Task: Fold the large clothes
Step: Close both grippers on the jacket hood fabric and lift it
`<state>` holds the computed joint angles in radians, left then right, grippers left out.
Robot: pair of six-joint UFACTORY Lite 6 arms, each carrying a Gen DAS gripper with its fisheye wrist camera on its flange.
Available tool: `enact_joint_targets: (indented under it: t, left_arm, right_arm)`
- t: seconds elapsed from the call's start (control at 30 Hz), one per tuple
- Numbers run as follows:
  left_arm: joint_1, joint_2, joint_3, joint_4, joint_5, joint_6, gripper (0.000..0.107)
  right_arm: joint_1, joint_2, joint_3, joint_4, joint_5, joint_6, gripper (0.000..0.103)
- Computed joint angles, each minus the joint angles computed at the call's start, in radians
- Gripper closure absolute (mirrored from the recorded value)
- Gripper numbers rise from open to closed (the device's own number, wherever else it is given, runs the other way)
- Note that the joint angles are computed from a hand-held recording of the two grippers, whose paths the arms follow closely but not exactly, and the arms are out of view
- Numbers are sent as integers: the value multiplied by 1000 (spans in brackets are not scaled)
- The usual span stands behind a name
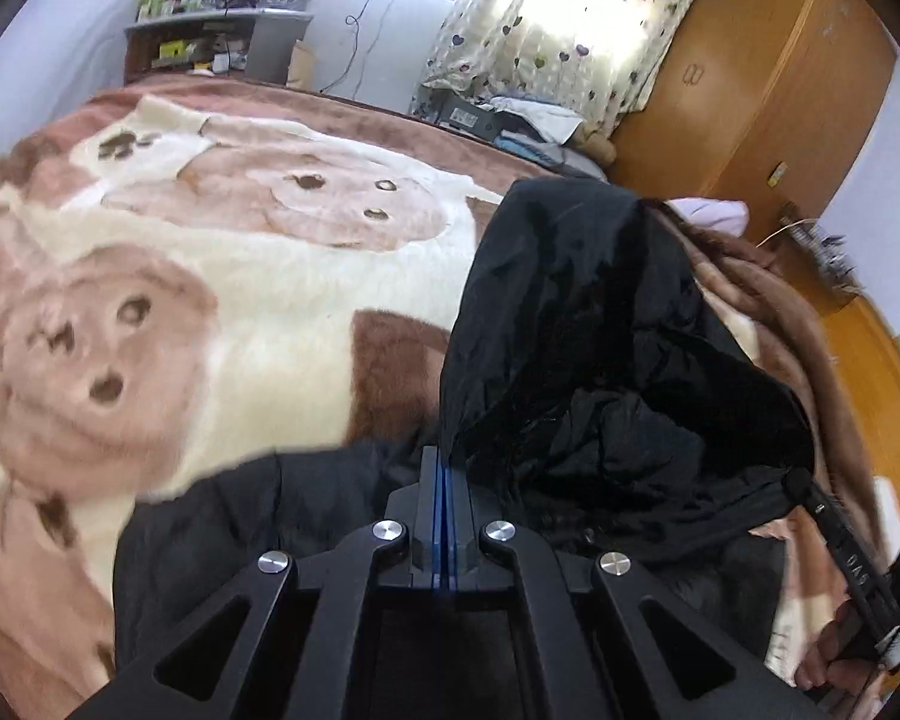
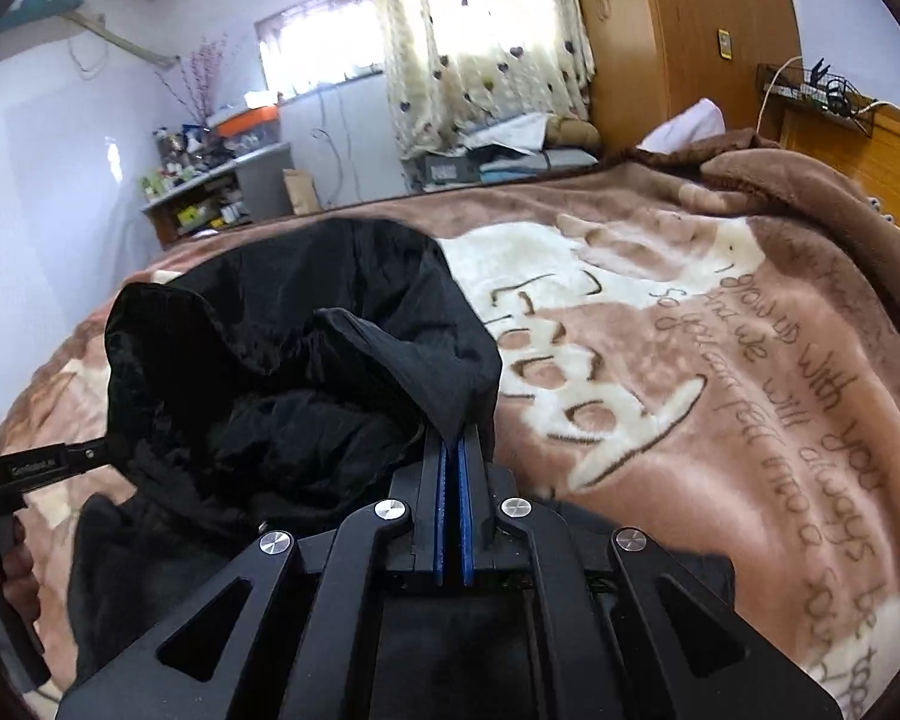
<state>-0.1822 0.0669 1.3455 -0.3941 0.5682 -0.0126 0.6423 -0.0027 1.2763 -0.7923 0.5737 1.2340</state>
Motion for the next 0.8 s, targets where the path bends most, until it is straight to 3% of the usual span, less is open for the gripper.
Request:
enact_joint_targets:
  t: [0.13,0.33,0.47,0.63,0.8]
  left_arm:
    - [79,-154,-218,-135,7,104,107]
    - [208,-286,-399,-311,84,230,106]
    - [284,-400,-485,-228,96,178,106]
    - [458,-462,-517,-315,266,312,106]
    - [525,-545,-500,-271,323,297,99]
  right_arm:
    - [111,-158,-177,-107,73,129,101]
    - [188,-305,-389,-122,157,288,101]
    - [141,-392,-489,-37,147,295,101]
    - [101,-469,-524,30,131,262,101]
    - [109,-526,-492,49,152,238,100]
